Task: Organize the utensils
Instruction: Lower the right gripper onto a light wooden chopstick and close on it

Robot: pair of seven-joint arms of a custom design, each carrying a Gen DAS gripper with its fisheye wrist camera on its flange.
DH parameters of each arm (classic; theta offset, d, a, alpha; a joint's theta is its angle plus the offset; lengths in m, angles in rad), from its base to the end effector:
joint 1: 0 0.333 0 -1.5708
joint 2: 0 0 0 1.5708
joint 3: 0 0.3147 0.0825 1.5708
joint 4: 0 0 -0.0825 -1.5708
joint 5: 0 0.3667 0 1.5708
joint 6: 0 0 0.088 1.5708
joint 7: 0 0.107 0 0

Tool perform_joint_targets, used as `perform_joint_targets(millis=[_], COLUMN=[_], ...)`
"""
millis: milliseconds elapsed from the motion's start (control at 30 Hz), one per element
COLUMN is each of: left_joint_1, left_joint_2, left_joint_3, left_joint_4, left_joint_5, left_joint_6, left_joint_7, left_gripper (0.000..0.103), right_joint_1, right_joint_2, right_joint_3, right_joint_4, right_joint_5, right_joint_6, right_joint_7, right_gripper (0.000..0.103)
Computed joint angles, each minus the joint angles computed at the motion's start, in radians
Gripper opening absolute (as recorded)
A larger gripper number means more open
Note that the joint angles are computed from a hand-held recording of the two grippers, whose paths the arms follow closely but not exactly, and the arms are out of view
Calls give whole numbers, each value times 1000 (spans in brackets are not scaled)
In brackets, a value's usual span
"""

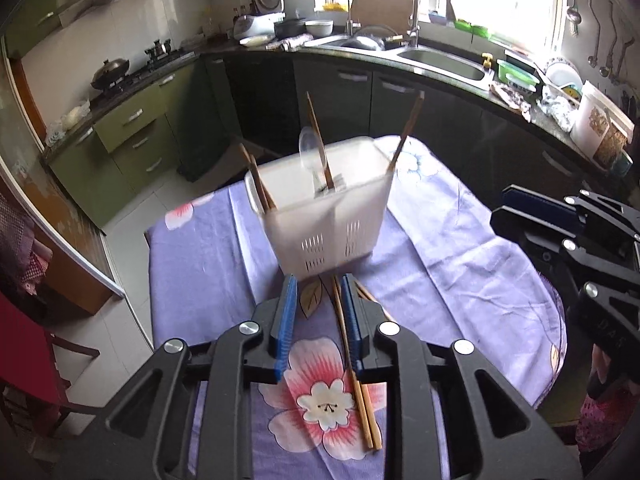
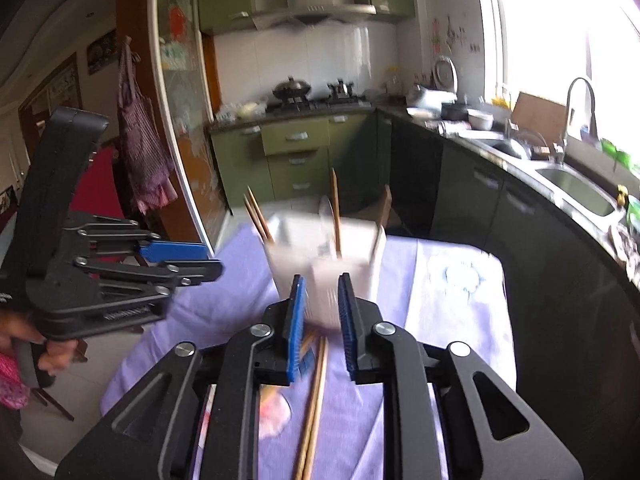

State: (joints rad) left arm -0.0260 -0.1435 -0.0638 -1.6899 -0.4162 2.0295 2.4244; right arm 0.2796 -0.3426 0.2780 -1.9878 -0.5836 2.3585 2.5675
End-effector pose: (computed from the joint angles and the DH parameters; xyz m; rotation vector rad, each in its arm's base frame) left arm 0.5244 -0.0733 0.6983 -0.9693 2.5774 -0.7909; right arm 0.4023 0.2718 0.6842 -1.5405 1.7876 -0.8076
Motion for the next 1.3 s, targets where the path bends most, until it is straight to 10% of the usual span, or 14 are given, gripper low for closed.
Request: perform_joint_targets(millis=[500,1300], left_joint_1=[-18,-41], left_joint_2=[95,153], left_joint_3=[-51,-80], left_joint_4=[-150,-143], left_joint_5=[152,254], left_joint_6=[48,82], left_joint_7=[-134,-199], left_gripper=[22,22], right_joint_1=[-1,-20], right_joint_2=[-62,-32], right_joint_3=[-61,-65], right_joint_4=[-321,-285], right_joint_5=[151,223], right_joint_6=[101,133], right_joint_7=[44,-37], right_gripper=[22,22])
